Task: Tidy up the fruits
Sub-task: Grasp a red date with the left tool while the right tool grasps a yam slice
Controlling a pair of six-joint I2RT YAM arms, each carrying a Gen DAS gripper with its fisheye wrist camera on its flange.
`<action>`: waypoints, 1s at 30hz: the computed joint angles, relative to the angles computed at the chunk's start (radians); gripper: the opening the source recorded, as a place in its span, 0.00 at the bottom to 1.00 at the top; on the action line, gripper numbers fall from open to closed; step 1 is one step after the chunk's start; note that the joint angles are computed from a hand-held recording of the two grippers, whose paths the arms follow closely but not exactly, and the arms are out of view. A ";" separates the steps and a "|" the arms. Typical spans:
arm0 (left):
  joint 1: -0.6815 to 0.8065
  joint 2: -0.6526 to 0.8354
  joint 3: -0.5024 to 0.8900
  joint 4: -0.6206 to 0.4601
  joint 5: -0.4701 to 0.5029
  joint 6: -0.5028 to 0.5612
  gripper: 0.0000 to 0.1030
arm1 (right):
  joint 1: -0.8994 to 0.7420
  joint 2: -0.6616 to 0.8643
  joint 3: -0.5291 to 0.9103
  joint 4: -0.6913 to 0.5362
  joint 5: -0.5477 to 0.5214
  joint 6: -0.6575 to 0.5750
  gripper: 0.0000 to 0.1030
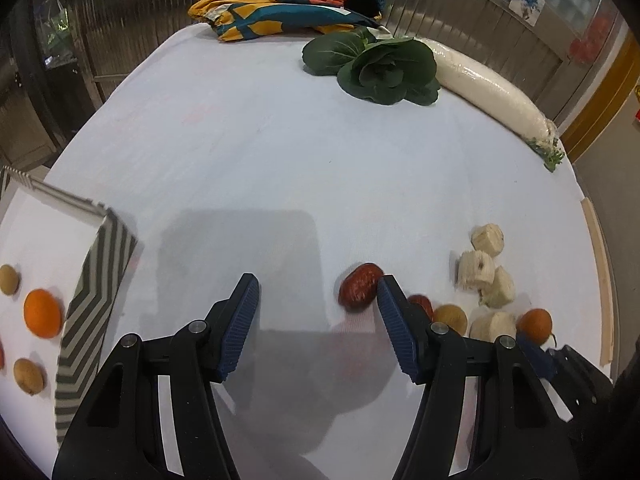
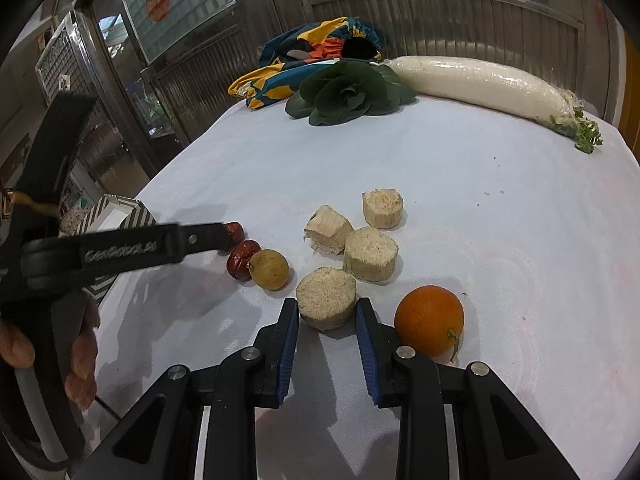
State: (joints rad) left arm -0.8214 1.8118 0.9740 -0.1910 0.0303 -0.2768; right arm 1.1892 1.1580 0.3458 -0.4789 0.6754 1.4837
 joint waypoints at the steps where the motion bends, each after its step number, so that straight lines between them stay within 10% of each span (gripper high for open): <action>1: -0.002 0.004 0.003 0.002 -0.004 0.000 0.60 | 0.002 -0.001 -0.001 -0.001 0.000 0.001 0.27; 16: -0.033 0.027 0.030 -0.004 -0.013 -0.001 0.57 | 0.000 0.008 0.003 -0.001 -0.003 -0.006 0.27; 20: -0.039 0.036 0.039 -0.006 -0.030 0.005 0.17 | 0.007 0.016 0.011 -0.012 0.007 0.005 0.27; 30: -0.008 -0.077 -0.074 0.015 0.001 -0.003 0.17 | 0.062 0.046 0.052 -0.073 0.030 0.075 0.27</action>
State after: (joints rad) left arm -0.8294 1.7343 0.9004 -0.1764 0.0317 -0.2793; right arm 1.2507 1.2040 0.3981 -0.5519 0.7053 1.5585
